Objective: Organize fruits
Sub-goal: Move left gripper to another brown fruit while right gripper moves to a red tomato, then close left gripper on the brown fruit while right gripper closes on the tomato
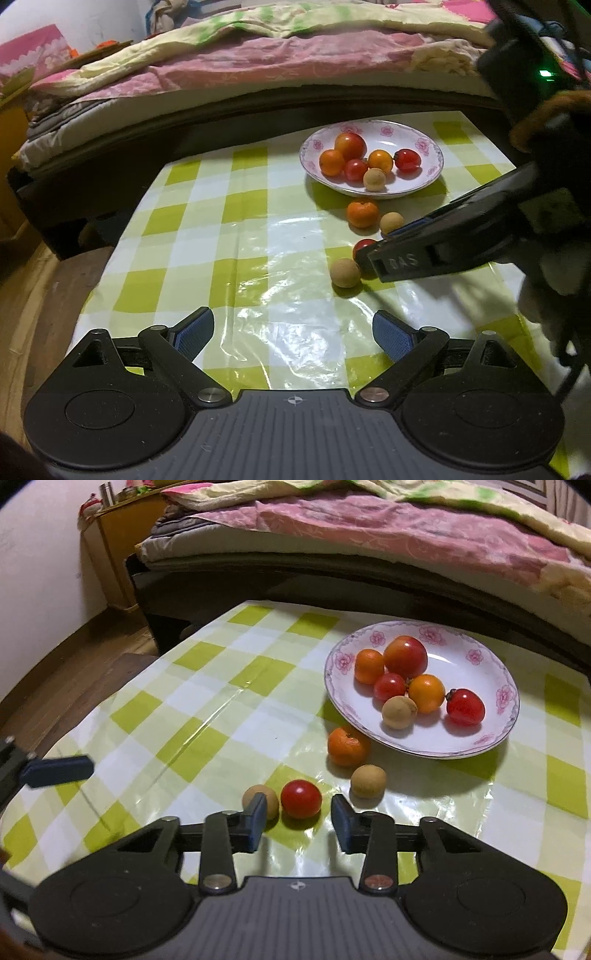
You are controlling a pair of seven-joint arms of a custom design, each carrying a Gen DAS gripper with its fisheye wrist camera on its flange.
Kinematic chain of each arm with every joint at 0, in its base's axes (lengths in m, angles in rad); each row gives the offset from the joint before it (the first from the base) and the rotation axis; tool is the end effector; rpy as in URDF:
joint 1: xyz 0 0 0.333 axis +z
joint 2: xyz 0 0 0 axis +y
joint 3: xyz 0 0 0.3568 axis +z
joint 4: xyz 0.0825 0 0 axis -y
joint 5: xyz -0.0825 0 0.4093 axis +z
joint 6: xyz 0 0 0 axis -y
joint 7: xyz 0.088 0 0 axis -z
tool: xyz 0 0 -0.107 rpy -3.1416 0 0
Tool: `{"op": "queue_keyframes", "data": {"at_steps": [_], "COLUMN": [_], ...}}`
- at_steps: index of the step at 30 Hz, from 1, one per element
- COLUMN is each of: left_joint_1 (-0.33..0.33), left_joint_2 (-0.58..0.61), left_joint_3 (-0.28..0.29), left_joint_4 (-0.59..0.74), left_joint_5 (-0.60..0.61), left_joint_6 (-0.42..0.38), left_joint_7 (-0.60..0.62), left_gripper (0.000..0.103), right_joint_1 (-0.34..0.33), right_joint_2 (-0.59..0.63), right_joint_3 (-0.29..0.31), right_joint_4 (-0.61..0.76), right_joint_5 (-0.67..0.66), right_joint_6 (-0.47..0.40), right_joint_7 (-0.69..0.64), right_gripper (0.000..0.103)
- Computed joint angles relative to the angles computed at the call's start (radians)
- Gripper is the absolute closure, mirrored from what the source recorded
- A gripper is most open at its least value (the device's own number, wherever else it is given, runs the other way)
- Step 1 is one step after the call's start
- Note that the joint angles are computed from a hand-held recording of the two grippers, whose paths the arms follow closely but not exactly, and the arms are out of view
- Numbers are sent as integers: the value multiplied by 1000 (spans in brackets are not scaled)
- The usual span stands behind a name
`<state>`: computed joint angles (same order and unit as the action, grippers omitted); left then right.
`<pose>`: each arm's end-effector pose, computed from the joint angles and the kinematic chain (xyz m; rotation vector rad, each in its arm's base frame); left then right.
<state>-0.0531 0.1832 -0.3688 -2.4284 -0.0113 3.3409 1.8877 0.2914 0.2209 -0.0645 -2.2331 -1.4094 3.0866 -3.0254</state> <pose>0.5139 -0.2251 0.3429 -1.0922 2.3347 -0.8008 0.5303 0.2062 0.3203 -1.7372 1.8513 -0.5302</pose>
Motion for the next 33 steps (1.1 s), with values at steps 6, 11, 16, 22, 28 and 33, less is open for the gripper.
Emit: {"op": "queue_keyframes", "data": {"at_steps": [6,11,16,22,28,33], "left_joint_1": [-13,-42,38,-40,-104,-175], "left_joint_2": [4,17,60,120,160,169], "left_joint_3": [11,30,-45,5,35,97], "left_joint_4": [4,11,32,112,170,187], "left_joint_5": [-6,-14,85,53,-26,-84], "left_joint_6": [-5,18,71,26,-24,-56], "left_joint_7": [8,33,-3,-3,31,65], "left_gripper": [7,8,27,38,51,61], "right_joint_1": [3,45,56,85,23,-48], "right_joint_2": [43,69,41,-29,-71,-81], "right_joint_3": [-16,-69,-90,-147,-113,-54], "right_joint_4": [23,36,-9,-60,-88,-110], "right_joint_5": [69,95,195,82,-49,-21], "right_joint_6": [37,74,91,89,102,101], "right_joint_7": [-55,-74,-171,-36,94,59], "right_gripper": [73,73,73,73,73,73]}}
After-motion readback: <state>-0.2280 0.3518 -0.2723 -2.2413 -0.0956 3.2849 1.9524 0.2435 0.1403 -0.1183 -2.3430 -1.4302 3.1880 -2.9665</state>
